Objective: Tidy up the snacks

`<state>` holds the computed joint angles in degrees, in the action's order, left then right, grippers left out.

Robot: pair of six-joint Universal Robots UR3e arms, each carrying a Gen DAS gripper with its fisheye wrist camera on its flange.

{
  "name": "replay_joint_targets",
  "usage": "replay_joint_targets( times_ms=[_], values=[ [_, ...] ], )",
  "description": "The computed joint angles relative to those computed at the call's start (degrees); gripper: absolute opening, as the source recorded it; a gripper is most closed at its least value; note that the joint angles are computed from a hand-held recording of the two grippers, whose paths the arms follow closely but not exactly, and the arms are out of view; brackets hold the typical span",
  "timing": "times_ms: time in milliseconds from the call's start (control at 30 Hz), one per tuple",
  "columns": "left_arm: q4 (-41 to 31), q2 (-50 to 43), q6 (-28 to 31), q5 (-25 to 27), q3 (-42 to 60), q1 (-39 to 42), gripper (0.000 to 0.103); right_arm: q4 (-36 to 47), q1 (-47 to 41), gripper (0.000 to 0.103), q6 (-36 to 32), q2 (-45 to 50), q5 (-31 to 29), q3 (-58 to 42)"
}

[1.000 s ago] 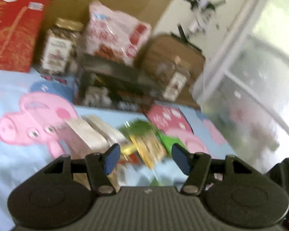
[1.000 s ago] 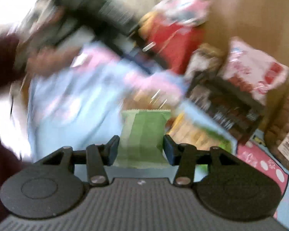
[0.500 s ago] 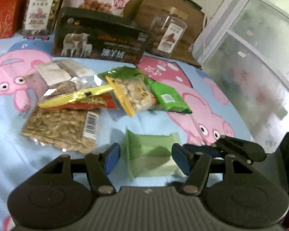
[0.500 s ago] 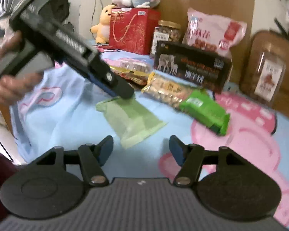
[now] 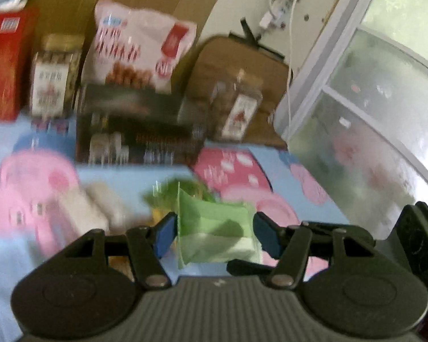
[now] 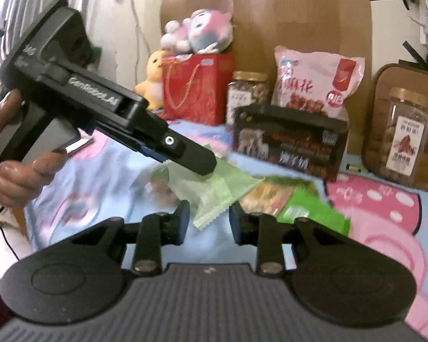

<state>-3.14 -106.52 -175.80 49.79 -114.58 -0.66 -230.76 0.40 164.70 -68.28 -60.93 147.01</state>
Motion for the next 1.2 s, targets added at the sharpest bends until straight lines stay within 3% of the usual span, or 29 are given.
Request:
replay_joint_targets(
  times_ms=[167,333,400,467,500,600,767,867,933,1100,1200],
  values=[
    [-2.1,-11.9,-6.4,4.4,21.2,-2.9,0.059,16.1,0.4,0.032,4.5,1.7,-2.5,-19.8],
    [-10.1,-26.5,-11.6,9.2,45.8,-4.8,0.061,29.5,2.3,0.032,5.8,10.9,-8.1,-42.4],
    [-14.4,-32.0,-13.0,13.9,54.8,-6.0,0.064,34.5,3.5,0.040,7.1,15.8,-12.8,-52.1],
    [-16.2,-33.2,-13.4,15.7,56.2,-5.9,0.064,36.0,4.2,0.044,8.3,18.7,-17.8,-56.9],
    [-14.5,-32.2,-13.6,13.5,53.3,-4.9,0.064,35.5,3.4,0.044,9.1,18.4,-17.3,-56.3],
    [-4.9,-26.7,-12.0,8.7,39.6,-2.3,0.064,29.1,-3.4,0.044,13.2,13.8,-7.4,-45.4],
    [-1.5,-20.5,-8.4,0.0,26.4,0.0,0.064,26.6,-15.3,0.044,15.6,4.8,5.7,-24.6],
    [-3.0,-18.4,-4.3,-2.6,22.3,-1.6,0.064,23.9,-20.1,0.044,10.9,-0.9,10.2,-11.7],
    [-5.8,-18.6,-2.6,-2.4,22.5,-3.5,0.064,21.8,-21.6,0.045,9.3,-3.9,10.0,-4.7],
    [-14.5,-21.6,-1.1,0.3,27.4,-9.2,0.064,13.4,-18.3,0.062,7.5,-2.6,6.8,2.1],
    [-11.4,-22.2,-1.4,3.6,26.0,-11.8,0.064,9.4,-12.2,0.064,5.0,0.4,1.8,1.5]
  ],
)
